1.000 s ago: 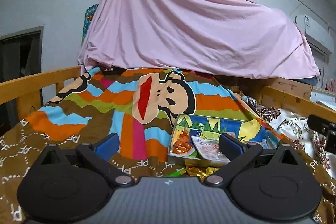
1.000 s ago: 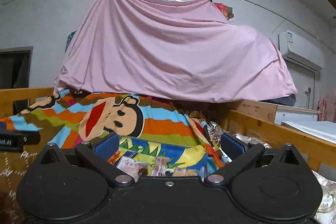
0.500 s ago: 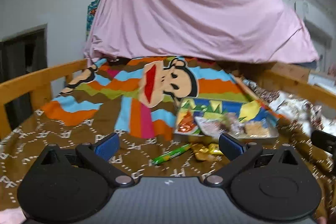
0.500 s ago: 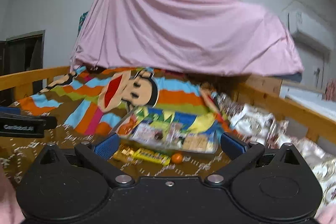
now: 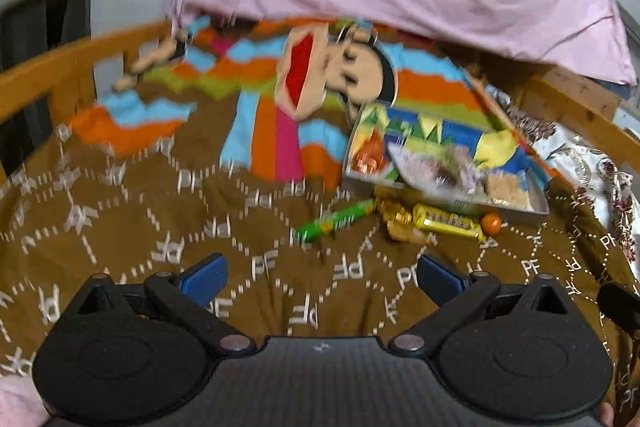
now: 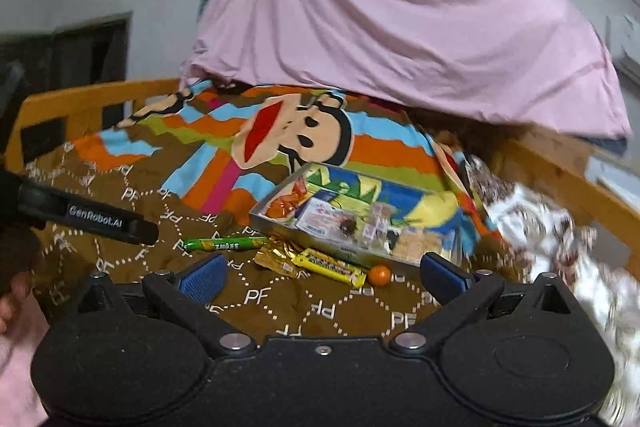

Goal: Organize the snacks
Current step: 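Move both tools down toward the green sausage stick and gold packet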

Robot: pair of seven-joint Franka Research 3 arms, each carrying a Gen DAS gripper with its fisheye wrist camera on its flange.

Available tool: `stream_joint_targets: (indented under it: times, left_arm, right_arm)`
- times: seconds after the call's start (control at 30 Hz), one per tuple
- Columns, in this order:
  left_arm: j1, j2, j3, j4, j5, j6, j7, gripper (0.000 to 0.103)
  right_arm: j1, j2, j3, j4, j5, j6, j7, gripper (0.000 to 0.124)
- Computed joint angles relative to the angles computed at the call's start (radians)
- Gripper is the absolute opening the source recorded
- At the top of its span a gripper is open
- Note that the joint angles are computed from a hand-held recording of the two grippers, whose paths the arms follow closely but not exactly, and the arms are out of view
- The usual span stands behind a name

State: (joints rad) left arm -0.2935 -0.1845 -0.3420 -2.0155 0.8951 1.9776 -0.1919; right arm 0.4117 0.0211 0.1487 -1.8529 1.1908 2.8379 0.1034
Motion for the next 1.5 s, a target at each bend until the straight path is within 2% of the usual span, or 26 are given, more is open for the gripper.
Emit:
stream_joint_targets:
  times: [0.17,0.33,0.4,0.6,0.8,0.93,1.17,1.27,1.37,1.5]
  left_arm:
    - [0.029,-0.033,0.049,-0.059,-0.091,0.135,0.039,0.103]
    - [0.072,-0.032,0.078,-0.081,-0.146,0.259,0.120,0.103]
    - [0.091,-0.018,0.084,-0.077,-0.144,0.287,0.161,0.103]
    - [0.135,0.056,0.111,-0.029,-0.123,0.342,0.300,0.103]
    - [0.155,0.144,0.137,0.041,-0.067,0.357,0.449,0.103]
    - [0.160,0.193,0.159,0.074,-0.053,0.385,0.565,0.102]
    - [0.174,0.247,0.194,0.093,-0.064,0.436,0.662,0.102]
    - [0.181,0.248,0.202,0.080,-0.086,0.456,0.677,0.102]
    - [0.185,0.243,0.205,0.060,-0.093,0.490,0.676,0.102]
    - [0.190,0.241,0.207,0.043,-0.084,0.542,0.689,0.095]
  right_arm:
    - [-0.010,0.065,0.009,0.066,-0.026,-0.047,-0.113,0.102]
    - [-0.031,0.151,0.044,0.131,-0.018,-0.019,-0.224,0.102]
    - [-0.039,0.188,0.066,0.156,0.010,0.004,-0.295,0.102]
    - [-0.033,0.303,0.117,0.230,-0.070,0.090,-0.325,0.102]
    - [-0.062,0.416,0.221,0.322,-0.056,0.173,-0.419,0.102]
    - [-0.050,0.483,0.251,0.375,-0.131,0.209,-0.403,0.102]
    - [0.011,0.604,0.240,0.480,-0.327,0.273,-0.305,0.102]
    - [0.053,0.653,0.200,0.528,-0.406,0.290,-0.244,0.102]
    - [0.131,0.681,0.087,0.566,-0.492,0.257,-0.113,0.102]
    - [0.135,0.731,0.090,0.628,-0.560,0.241,-0.059,0.102]
